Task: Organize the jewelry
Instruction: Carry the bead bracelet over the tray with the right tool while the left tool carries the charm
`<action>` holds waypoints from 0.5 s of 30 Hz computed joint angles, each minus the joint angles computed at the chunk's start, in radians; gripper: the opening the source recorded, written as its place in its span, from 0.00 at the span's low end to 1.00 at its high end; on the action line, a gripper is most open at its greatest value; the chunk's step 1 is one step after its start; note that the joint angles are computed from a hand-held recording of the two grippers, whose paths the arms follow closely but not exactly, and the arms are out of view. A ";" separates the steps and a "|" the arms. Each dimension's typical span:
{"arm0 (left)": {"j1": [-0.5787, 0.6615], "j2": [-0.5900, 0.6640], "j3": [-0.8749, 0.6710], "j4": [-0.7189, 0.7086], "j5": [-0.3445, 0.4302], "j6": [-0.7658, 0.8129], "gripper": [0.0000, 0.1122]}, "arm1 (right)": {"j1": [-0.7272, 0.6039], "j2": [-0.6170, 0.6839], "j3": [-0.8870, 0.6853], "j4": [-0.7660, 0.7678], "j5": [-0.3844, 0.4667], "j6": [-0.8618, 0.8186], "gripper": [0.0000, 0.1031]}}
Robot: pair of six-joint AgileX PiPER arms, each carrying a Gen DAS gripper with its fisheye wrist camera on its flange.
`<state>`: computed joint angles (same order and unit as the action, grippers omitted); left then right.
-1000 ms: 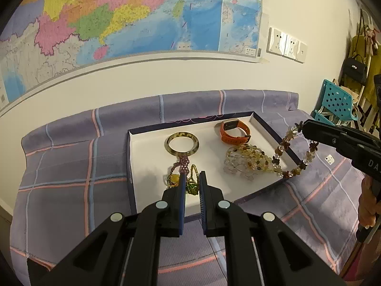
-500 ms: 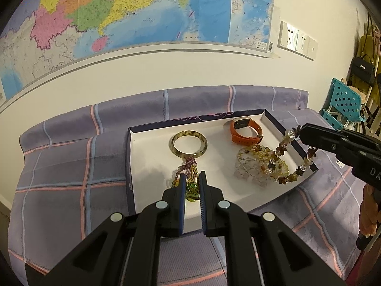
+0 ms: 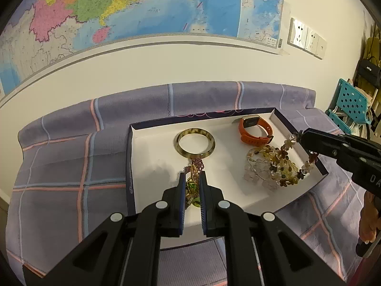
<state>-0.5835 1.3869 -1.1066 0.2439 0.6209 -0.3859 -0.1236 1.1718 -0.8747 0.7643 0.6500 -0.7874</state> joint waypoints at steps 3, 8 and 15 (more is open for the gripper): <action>0.005 0.013 -0.008 -0.009 0.002 0.005 0.08 | -0.003 0.015 0.000 0.006 -0.003 -0.006 0.10; 0.010 0.046 -0.020 -0.014 0.003 -0.001 0.08 | -0.005 0.035 -0.002 0.006 -0.017 -0.003 0.10; 0.009 0.086 -0.035 0.001 0.007 -0.026 0.08 | -0.022 0.061 -0.005 0.024 -0.021 -0.019 0.10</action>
